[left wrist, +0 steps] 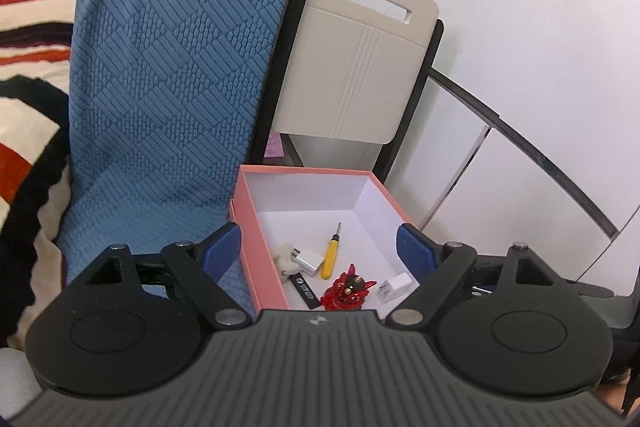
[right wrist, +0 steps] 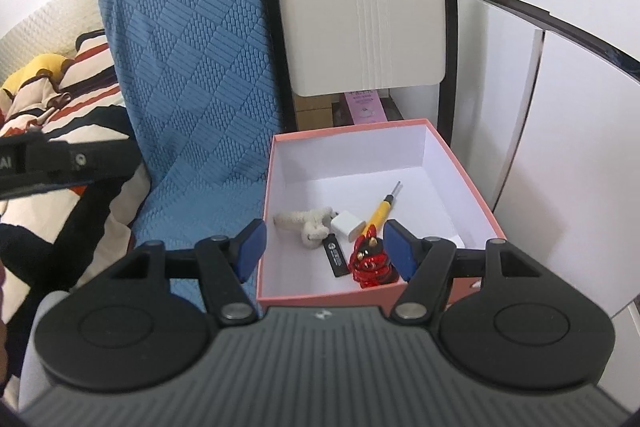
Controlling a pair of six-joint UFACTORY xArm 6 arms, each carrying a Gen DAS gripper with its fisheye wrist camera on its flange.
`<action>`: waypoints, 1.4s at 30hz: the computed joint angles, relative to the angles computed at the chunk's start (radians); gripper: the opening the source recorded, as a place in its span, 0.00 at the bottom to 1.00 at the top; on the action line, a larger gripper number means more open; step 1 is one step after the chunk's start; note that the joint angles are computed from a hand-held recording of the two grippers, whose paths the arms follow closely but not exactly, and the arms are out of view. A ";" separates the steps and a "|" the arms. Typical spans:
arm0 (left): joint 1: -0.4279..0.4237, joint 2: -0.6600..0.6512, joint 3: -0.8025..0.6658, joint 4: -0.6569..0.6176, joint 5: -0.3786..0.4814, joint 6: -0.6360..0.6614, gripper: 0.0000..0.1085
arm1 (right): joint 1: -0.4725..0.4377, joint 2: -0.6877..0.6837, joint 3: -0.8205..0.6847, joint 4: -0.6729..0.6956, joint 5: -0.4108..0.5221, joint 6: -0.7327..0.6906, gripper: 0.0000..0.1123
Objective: Organize rigid objects
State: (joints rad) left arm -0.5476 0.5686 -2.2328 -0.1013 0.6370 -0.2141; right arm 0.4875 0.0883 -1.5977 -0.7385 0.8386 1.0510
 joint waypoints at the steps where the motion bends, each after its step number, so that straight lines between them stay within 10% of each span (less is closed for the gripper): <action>1: -0.002 -0.018 0.028 0.010 -0.010 -0.001 0.83 | 0.005 -0.006 0.007 -0.007 0.005 0.008 0.59; 16: -0.019 -0.169 0.275 0.037 -0.107 -0.030 0.91 | 0.059 -0.081 0.091 -0.075 0.036 0.073 0.60; 20: -0.022 -0.178 0.293 0.060 -0.100 -0.048 0.92 | 0.045 -0.104 0.128 -0.063 -0.010 0.099 0.92; 42: -0.024 -0.160 0.279 0.127 -0.045 -0.108 0.95 | 0.045 -0.122 0.149 -0.068 0.034 0.103 0.92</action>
